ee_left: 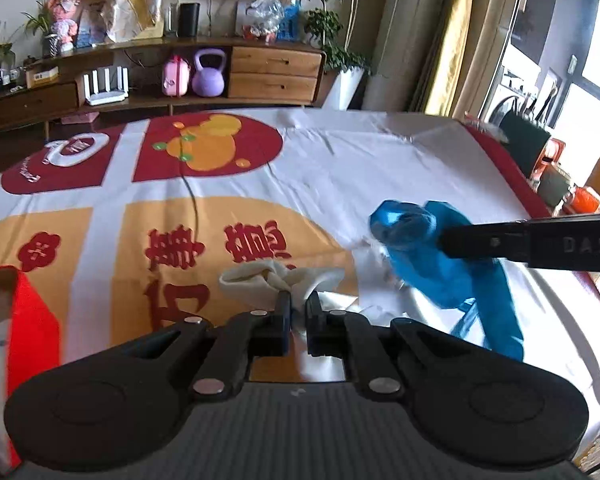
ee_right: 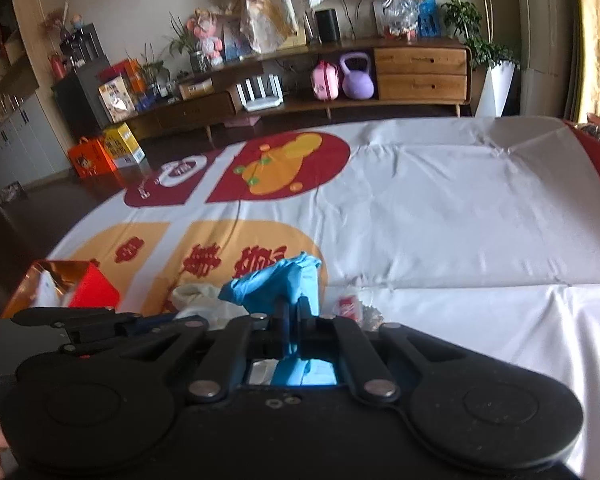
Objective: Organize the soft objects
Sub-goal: 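Grasp the blue glove with the right gripper while the left gripper grasps the white cloth, then carry the white cloth and blue glove over the tin with both grippers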
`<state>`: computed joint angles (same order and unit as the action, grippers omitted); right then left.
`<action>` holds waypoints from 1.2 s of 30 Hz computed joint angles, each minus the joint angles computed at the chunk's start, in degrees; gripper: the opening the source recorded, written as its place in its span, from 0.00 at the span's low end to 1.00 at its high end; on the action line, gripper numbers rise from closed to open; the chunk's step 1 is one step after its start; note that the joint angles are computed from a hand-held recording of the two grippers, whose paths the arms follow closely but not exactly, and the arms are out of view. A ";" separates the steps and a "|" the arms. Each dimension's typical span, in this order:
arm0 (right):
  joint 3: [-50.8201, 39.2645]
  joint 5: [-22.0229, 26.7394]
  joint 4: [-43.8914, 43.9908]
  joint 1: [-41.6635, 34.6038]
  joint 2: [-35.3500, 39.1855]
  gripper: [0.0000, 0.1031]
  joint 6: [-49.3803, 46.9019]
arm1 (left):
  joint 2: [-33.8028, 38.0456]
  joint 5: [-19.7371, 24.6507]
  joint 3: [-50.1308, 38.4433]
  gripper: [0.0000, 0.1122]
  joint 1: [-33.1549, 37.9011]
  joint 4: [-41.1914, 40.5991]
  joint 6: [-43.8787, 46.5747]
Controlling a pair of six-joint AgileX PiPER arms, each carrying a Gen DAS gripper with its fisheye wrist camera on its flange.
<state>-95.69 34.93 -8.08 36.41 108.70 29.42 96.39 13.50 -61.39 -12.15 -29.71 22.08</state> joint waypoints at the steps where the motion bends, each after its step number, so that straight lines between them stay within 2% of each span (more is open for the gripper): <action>1: 0.71 -0.21 0.18 -0.02 -0.98 0.02 -0.05 | -1.09 0.17 0.49 0.06 0.21 -0.11 0.04; 6: 4.39 -1.01 -0.83 0.43 -5.90 0.02 0.76 | -5.82 1.70 1.43 0.06 0.01 11.05 -11.27; 14: 5.28 0.06 -1.84 1.64 -10.66 0.02 1.22 | -12.98 6.00 1.30 0.06 0.74 15.04 -15.34; 20: 4.21 2.01 -4.32 4.66 -12.42 0.02 2.77 | -18.16 12.69 -0.51 0.06 1.03 20.45 -19.77; 27: 2.04 3.35 -5.99 9.11 -13.12 0.02 4.06 | -24.74 17.25 0.21 0.06 3.57 19.55 -17.52; 36: -7.23 6.22 -5.38 14.59 -8.14 0.02 2.55 | -32.33 23.03 -0.53 0.06 11.09 16.18 -10.72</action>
